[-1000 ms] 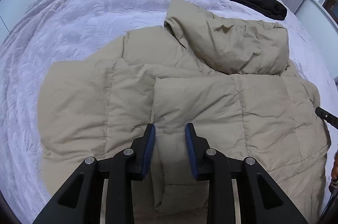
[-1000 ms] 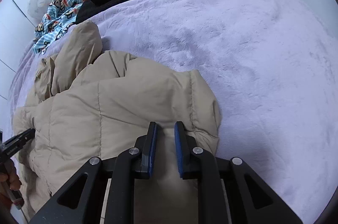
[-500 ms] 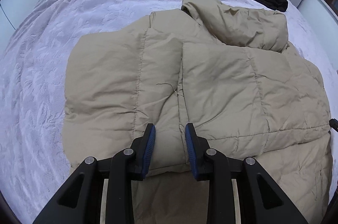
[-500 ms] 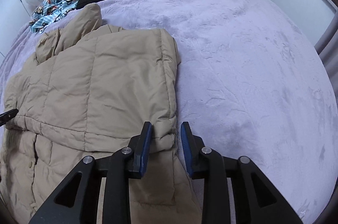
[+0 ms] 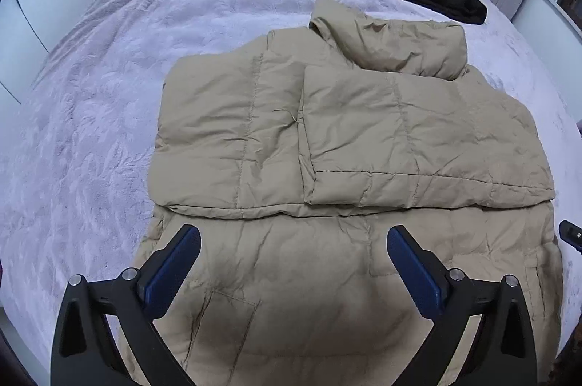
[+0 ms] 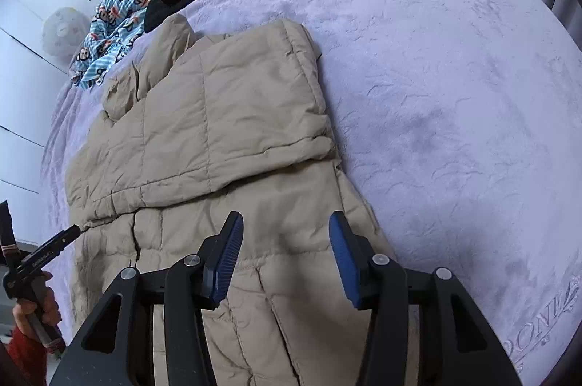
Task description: Fold large clothes
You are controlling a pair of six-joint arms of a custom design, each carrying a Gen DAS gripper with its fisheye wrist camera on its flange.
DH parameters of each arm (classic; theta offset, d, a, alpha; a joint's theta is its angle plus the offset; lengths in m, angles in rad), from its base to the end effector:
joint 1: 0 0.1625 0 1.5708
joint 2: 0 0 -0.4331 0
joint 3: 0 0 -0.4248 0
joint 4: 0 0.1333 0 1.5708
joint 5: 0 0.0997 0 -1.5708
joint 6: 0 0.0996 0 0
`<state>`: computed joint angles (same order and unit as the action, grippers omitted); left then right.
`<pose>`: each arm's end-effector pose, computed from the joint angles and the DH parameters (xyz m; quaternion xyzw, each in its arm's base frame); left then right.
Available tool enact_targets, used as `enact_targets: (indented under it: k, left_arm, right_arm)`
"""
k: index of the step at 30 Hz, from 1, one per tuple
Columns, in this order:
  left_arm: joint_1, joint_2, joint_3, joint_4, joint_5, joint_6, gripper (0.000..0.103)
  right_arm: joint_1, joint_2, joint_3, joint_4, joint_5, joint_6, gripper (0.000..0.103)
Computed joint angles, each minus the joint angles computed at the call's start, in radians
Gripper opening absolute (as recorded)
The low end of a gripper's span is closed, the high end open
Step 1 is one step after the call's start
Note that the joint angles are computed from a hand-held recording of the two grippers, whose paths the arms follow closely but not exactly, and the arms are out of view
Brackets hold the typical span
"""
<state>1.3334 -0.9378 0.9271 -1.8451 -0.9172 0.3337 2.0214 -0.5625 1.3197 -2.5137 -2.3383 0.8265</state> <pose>0.0005 -0.8221 0.4684 0.2203 0.9124 -0.1191 0.3239 0.4002 -0.6799 0.0496 -0.2066 -0.9005 0.2912 0.2481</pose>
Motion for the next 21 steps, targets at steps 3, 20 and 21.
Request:
enact_targets:
  k: [3, 20, 21]
  left_arm:
    - [-0.006, -0.022, 0.025, 0.035, 0.017, -0.042, 0.102]
    - [-0.052, -0.198, 0.200, 0.185, 0.031, -0.282, 0.102]
    - [-0.056, -0.210, 0.212, 0.194, 0.035, -0.289, 0.102]
  right_arm:
    - [0.004, 0.003, 0.010, -0.020, 0.027, 0.004, 0.058]
    - [0.017, -0.069, 0.141, -0.145, 0.219, 0.017, 0.088]
    - [0.017, -0.074, 0.149, -0.145, 0.233, 0.029, 0.088]
